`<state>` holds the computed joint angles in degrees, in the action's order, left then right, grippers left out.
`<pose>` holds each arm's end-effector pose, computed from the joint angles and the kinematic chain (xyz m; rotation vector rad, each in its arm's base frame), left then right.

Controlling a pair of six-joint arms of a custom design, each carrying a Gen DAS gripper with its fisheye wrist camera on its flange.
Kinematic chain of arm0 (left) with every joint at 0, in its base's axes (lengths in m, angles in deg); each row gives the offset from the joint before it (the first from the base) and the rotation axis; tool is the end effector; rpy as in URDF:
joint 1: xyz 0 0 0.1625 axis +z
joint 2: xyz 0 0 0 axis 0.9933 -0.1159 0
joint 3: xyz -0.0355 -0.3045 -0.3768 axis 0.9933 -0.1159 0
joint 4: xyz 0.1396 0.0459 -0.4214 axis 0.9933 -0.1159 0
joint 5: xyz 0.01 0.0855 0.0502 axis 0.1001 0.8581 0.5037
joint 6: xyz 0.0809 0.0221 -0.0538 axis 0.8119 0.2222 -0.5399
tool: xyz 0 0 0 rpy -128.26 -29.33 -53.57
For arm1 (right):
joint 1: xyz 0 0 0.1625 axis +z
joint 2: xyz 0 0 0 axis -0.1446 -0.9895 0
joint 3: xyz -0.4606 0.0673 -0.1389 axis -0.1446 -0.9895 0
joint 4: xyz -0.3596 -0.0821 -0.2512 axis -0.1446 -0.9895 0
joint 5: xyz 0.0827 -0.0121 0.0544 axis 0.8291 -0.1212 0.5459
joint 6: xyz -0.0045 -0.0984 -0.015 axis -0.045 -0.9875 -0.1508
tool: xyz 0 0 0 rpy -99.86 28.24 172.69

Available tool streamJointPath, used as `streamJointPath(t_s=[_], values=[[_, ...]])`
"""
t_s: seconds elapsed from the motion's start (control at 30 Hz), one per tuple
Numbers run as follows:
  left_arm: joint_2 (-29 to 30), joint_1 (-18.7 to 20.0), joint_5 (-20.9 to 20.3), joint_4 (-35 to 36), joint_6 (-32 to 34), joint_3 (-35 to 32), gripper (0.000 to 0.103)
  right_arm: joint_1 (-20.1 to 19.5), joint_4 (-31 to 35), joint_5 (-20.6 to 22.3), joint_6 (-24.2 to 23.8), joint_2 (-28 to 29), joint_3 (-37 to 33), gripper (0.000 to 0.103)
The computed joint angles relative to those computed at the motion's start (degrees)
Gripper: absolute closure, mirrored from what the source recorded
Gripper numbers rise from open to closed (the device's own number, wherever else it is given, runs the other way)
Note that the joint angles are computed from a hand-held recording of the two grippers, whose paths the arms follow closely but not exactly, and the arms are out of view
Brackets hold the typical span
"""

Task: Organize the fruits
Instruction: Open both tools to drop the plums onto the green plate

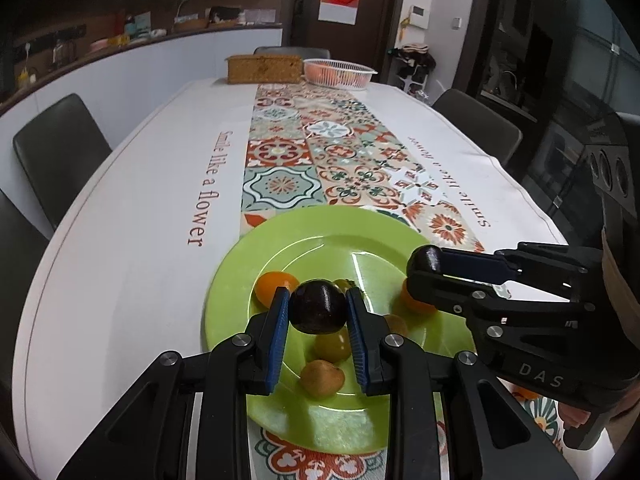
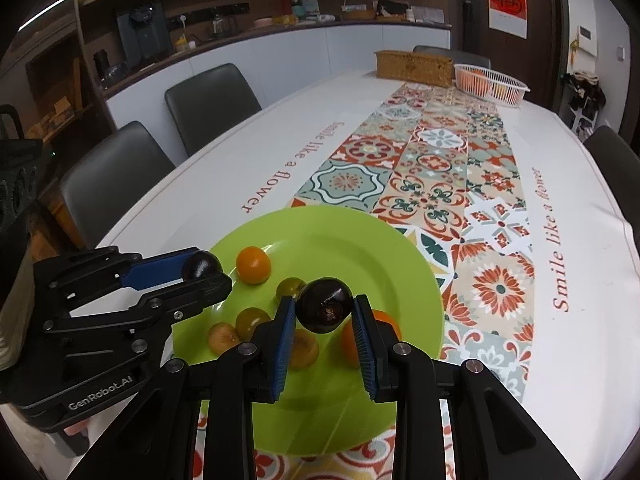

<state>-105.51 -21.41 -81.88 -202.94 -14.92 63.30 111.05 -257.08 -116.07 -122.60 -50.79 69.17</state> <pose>-0.1189 -0.6610 0.2061 0.3110 2.3138 -0.9291 0.2757 -0.7378 0.0452 1.0833 -2.5114 0.5261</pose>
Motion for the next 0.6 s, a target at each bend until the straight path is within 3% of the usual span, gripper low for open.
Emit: streamJointPath(t_s=[0.2, 0.3, 0.37, 0.6], values=[[0.1, 0.5, -0.4, 1.0, -0.7, -0.5, 0.074, -0.1, 1.0, -0.3, 0.5, 0.6, -1.0, 0.073], [-0.2, 0.3, -0.3, 1.0, -1.1, -0.2, 0.068, 0.1, 0.6, -1.0, 0.4, 0.8, -1.2, 0.067], [-0.4, -0.3, 0.7, 0.3, -0.9, 0.3, 0.066, 0.1, 0.0, -1.1, 0.9, 0.4, -0.7, 0.061], [-1.9, -3.6, 4.7, -1.8, -1.2, 3.7, 0.063, 0.1, -3.8, 0.2, -0.2, -2.9, 4.1, 0.061]])
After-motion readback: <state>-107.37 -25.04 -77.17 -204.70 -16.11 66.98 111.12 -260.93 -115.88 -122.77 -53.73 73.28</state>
